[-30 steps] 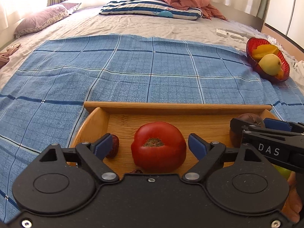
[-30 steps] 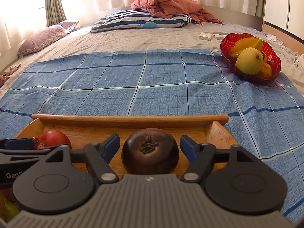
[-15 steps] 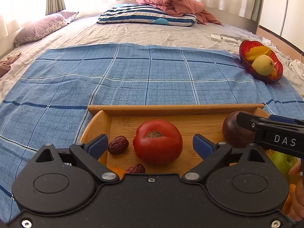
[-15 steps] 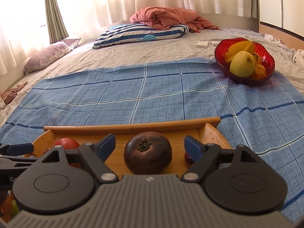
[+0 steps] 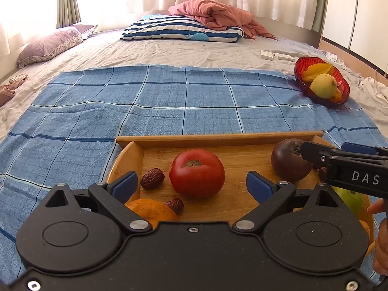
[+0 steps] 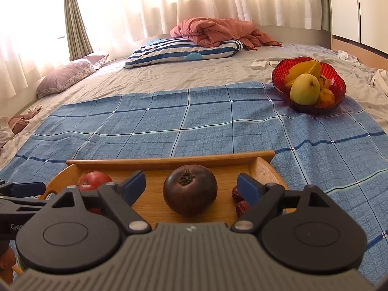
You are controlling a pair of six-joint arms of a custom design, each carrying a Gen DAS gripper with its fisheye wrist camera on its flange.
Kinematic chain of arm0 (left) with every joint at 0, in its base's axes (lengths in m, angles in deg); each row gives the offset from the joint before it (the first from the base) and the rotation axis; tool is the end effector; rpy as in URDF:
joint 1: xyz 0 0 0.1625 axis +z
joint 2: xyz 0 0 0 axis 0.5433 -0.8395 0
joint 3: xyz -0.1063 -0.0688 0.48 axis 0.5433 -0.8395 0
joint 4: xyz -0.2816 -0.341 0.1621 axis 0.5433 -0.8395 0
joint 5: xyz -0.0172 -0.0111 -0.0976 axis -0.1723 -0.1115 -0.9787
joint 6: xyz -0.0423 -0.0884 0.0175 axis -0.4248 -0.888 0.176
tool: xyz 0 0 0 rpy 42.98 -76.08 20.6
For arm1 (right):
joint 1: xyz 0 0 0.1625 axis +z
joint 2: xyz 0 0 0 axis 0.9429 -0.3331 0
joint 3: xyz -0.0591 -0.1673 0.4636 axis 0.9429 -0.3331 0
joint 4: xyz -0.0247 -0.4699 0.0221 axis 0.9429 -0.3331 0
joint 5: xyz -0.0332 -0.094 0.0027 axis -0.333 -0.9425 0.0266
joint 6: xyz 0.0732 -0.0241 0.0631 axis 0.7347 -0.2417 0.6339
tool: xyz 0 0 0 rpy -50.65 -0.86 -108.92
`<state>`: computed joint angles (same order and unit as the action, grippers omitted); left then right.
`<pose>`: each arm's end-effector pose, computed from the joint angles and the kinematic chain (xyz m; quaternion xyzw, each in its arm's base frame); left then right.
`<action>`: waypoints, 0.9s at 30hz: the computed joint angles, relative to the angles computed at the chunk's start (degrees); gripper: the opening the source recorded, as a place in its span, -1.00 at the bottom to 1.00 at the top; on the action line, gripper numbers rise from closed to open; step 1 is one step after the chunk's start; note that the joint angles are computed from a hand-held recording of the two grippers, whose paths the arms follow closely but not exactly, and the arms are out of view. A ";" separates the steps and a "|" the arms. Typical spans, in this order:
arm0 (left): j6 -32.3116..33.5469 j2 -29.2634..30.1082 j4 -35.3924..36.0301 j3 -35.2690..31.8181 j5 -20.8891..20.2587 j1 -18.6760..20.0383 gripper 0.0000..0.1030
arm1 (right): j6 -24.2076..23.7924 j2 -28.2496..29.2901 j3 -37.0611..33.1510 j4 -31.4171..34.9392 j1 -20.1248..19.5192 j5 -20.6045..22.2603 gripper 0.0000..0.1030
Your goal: Organize fruits
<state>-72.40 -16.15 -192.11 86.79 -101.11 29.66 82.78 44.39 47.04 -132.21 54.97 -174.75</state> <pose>0.0000 -0.4497 0.3346 0.1615 0.8472 -0.3785 0.3359 0.3892 -0.4381 -0.0666 0.1774 -0.8533 0.4128 0.2645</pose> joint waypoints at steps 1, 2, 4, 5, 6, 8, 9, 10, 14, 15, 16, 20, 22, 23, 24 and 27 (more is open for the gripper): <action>0.14 -0.40 -0.23 0.34 0.18 -0.31 0.87 | -0.36 -0.06 0.21 -0.46 0.20 0.04 0.77; 0.20 -0.80 -0.39 0.65 0.16 -0.54 0.88 | -0.73 -0.10 0.43 -0.93 0.36 0.14 0.77; -0.41 -1.95 0.23 1.23 0.02 -0.94 0.88 | -1.31 -0.26 0.96 -1.96 0.84 0.29 0.78; -0.90 -2.68 0.78 1.54 -0.17 -1.11 0.88 | -1.56 -0.29 1.16 -2.35 1.09 0.29 0.78; -1.21 -3.39 1.11 1.93 -0.43 -1.27 0.88 | -1.89 -0.33 1.43 -2.87 1.37 0.29 0.78; -1.78 -4.66 1.76 2.61 -0.68 -1.66 0.88 | -2.48 -0.38 1.94 -3.96 1.85 0.22 0.79; -2.01 -5.34 2.02 2.99 -0.80 -1.84 0.88 | -2.77 -0.39 2.27 -4.70 2.12 0.16 0.79; -2.19 -5.98 2.30 3.38 -0.85 -2.05 0.89 | -2.96 -0.39 2.56 -5.37 2.38 0.08 0.79; -2.44 -8.46 3.08 5.14 -0.64 -3.14 0.89 | -3.52 -0.38 3.98 -8.15 3.32 0.06 0.80; -2.44 -9.11 2.96 5.68 -0.58 -3.46 0.89 | -3.62 -0.35 4.32 -8.84 3.60 -0.04 0.80; -2.50 -9.72 2.68 6.20 -0.46 -3.83 0.89 | -3.60 -0.38 4.67 -9.41 3.86 -0.03 0.80; -3.69 -12.88 3.63 7.99 -0.45 -5.32 0.90 | -4.30 -0.18 5.71 -12.09 4.97 -0.57 0.81; -4.20 -14.56 4.53 8.78 -0.20 -6.07 0.90 | -5.38 -0.03 6.12 -13.15 5.61 -1.09 0.82; -4.48 -15.23 4.90 9.13 0.10 -6.47 0.90 | -5.96 0.07 6.31 -13.71 5.95 -1.34 0.82; -4.73 -15.96 5.27 9.49 0.38 -6.89 0.90 | -6.60 0.16 6.49 -14.27 6.22 -1.52 0.82; -4.85 -17.98 5.64 10.72 1.55 -8.31 0.91 | -7.58 0.35 7.04 -15.60 7.05 -1.82 0.84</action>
